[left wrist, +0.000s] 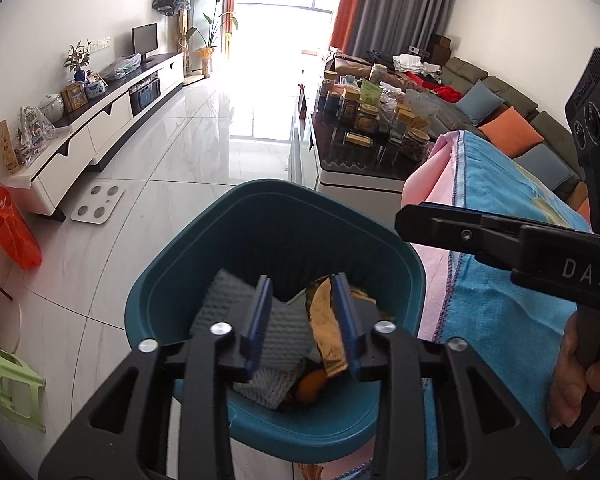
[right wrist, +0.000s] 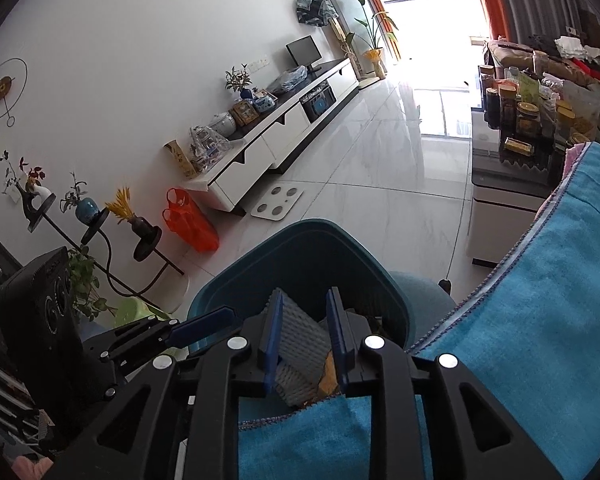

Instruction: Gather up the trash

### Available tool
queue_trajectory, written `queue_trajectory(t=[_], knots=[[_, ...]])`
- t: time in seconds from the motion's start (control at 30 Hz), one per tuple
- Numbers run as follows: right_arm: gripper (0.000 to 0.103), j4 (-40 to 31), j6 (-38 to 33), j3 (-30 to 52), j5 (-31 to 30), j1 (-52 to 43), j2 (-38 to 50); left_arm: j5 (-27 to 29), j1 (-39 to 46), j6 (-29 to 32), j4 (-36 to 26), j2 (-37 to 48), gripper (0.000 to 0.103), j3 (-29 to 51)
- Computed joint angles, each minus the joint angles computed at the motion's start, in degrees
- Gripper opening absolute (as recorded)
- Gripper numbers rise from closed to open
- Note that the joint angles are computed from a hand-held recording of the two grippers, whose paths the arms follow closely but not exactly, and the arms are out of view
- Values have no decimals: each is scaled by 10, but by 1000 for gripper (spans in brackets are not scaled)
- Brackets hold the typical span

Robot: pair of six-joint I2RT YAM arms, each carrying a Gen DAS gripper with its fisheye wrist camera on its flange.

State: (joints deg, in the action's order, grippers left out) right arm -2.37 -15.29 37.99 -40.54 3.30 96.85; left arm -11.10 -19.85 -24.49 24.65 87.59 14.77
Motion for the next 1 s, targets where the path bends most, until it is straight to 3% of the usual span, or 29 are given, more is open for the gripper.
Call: queue_trajectory(t=[0.17,0.23,0.43,0.6,0.8,1.0], knots=[[39,-11,-42,-36,-31,-52,-51,-30,-35,-12,-12,-75,60,-35],[52,-22,-68,-56,-46,-87,-83,-52,-64,-20,-28,-115,68,-48],[75,-96,-191,-91,-105,-230,-156,-165,-210,-77,-105,-235,98,-71],[96,-198,-369,-103,-155,-405,-180,-280,-369,-169,-126,-201,98,-47],[96,-320,-585,-75,-203,-623,-137,-362,-493,-248,-120,-95,98,22],[96,-374,-712,-32,-247,-788,-76,-422,-563,-261,-133,-8,98,106]])
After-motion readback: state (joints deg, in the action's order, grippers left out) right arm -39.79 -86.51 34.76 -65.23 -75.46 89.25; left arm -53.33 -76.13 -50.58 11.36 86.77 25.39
